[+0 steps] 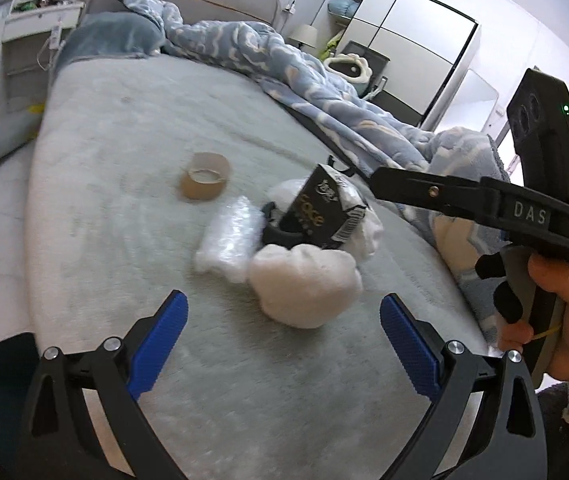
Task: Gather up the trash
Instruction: 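Grasp a white tissue ball with the left gripper while the right gripper grasps another tissue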
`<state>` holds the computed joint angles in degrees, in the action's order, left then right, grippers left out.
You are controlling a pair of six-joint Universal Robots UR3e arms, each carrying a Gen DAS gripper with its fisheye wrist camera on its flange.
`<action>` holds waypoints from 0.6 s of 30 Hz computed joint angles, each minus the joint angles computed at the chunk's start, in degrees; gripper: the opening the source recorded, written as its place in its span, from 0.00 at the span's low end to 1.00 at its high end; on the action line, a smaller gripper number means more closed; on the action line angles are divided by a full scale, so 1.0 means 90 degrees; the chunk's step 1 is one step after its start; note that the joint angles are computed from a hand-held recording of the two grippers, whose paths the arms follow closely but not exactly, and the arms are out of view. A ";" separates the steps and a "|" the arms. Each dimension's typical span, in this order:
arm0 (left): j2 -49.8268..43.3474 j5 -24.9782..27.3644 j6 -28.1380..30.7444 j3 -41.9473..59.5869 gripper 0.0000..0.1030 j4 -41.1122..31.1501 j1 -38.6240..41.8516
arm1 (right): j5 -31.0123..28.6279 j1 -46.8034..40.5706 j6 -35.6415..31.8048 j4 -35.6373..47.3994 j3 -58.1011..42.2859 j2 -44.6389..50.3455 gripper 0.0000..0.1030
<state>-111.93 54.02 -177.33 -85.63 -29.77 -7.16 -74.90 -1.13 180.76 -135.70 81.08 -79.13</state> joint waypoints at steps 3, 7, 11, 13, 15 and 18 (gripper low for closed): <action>-0.0225 -0.0216 -0.0075 0.0222 0.94 -0.0096 -0.0009 | 0.0230 -0.0097 -0.0041 0.0134 -0.0105 0.0086 0.74; -0.0501 -0.0643 -0.0181 0.0549 0.89 -0.0283 0.0011 | 0.0460 -0.0201 -0.0106 0.0302 -0.0222 0.0158 0.70; -0.0824 -0.0823 -0.0385 0.0914 0.80 -0.0385 0.0007 | 0.0552 -0.0280 -0.0151 0.0515 -0.0414 0.0293 0.66; -0.0970 -0.0908 -0.0497 0.1087 0.78 -0.0454 0.0027 | 0.0602 -0.0302 -0.0186 0.0610 -0.0542 0.0376 0.63; -0.1048 -0.0996 -0.0568 0.1175 0.76 -0.0478 0.0052 | 0.0630 -0.0301 -0.0202 0.0641 -0.0620 0.0450 0.61; -0.1118 -0.1090 -0.0551 0.1281 0.71 -0.0576 0.0061 | 0.0647 -0.0259 -0.0155 0.0678 -0.0813 0.0625 0.58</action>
